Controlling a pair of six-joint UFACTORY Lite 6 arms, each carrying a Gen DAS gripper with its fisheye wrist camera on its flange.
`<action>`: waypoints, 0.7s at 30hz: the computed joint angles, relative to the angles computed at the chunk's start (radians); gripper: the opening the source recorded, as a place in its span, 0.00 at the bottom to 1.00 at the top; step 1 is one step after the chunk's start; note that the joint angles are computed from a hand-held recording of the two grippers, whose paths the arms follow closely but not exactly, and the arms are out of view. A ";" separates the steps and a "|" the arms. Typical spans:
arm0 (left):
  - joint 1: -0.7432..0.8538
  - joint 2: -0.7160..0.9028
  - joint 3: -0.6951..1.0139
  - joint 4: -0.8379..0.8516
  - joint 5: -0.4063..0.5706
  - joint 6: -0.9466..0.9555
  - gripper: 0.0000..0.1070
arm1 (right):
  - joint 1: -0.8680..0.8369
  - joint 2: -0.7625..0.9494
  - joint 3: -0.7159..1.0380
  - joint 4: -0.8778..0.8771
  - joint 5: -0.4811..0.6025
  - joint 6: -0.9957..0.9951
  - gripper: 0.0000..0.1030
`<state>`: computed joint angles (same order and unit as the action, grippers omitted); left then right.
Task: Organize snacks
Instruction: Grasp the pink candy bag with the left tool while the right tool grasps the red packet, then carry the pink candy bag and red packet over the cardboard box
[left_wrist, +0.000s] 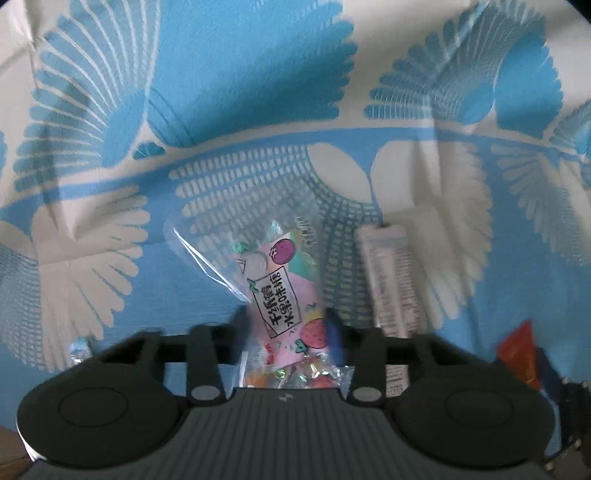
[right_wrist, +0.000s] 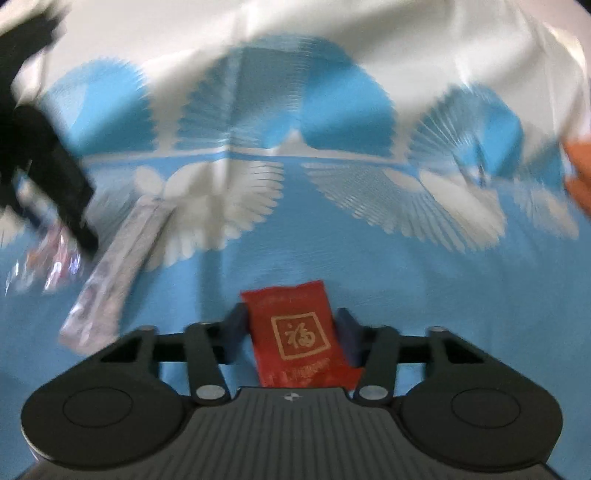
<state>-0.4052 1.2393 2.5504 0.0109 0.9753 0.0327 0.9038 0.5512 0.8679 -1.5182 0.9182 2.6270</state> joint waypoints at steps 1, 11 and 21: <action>0.005 -0.029 -0.031 -0.004 -0.005 0.002 0.34 | 0.014 0.011 0.016 0.014 0.010 -0.026 0.42; 0.186 -0.815 -0.880 -0.226 -0.208 0.343 0.33 | 0.271 -0.237 0.036 0.300 0.267 -0.084 0.38; 0.837 -1.330 -1.010 -0.559 0.369 0.891 0.33 | 0.722 0.011 0.759 0.457 0.725 -0.249 0.38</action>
<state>0.4317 -0.0911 1.5401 -0.5483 1.3441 0.9236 1.6253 0.5618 1.6271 -1.0611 1.6429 2.3778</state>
